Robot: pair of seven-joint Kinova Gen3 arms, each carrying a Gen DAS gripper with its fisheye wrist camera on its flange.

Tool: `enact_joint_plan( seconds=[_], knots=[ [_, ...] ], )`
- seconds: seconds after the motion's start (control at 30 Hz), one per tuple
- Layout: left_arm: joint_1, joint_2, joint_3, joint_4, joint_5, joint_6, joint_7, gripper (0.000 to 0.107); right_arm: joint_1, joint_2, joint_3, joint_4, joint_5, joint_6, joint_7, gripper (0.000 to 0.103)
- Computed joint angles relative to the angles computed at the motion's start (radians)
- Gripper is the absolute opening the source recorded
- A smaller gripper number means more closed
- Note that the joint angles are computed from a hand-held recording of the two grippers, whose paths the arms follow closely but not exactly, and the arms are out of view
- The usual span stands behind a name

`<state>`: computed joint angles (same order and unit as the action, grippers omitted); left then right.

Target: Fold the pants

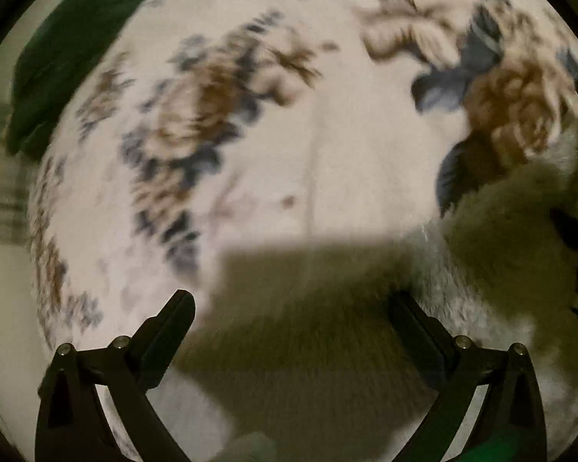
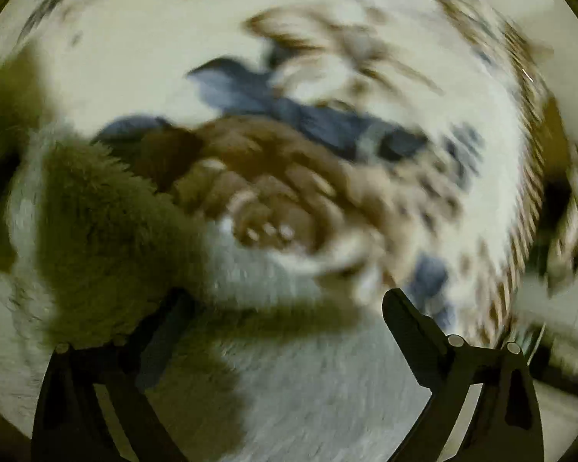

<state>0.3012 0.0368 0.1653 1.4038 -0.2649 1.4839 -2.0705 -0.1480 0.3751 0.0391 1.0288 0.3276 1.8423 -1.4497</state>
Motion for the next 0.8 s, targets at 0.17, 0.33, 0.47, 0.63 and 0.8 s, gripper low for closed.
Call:
enact_joint_plan(
  seconds=[0.17, 0.33, 0.47, 0.63, 0.8],
  knots=[
    [-0.202, 0.080, 0.078, -0.098, 0.189, 0.107, -0.072, 0.067, 0.147, -0.016, -0.030, 0.010, -0.197, -0.041, 0.040, 0.059],
    [-0.238, 0.036, 0.021, -0.138, 0.316, 0.154, -0.176, 0.008, 0.134, -0.108, -0.002, 0.075, -0.232, -0.086, -0.036, 0.010],
    [-0.206, 0.002, -0.104, -0.227, 0.392, 0.217, -0.186, 0.005, 0.085, -0.236, -0.016, 0.144, -0.175, -0.124, -0.141, 0.008],
    [-0.314, -0.065, -0.165, -0.357, 0.554, 0.363, -0.148, 0.002, 0.037, -0.404, -0.068, 0.185, -0.136, -0.118, -0.318, 0.008],
    [-0.355, -0.193, -0.311, -0.368, 0.656, 0.523, -0.144, 0.002, -0.033, -0.505, -0.209, 0.137, -0.070, 0.021, -0.500, 0.008]
  ],
)
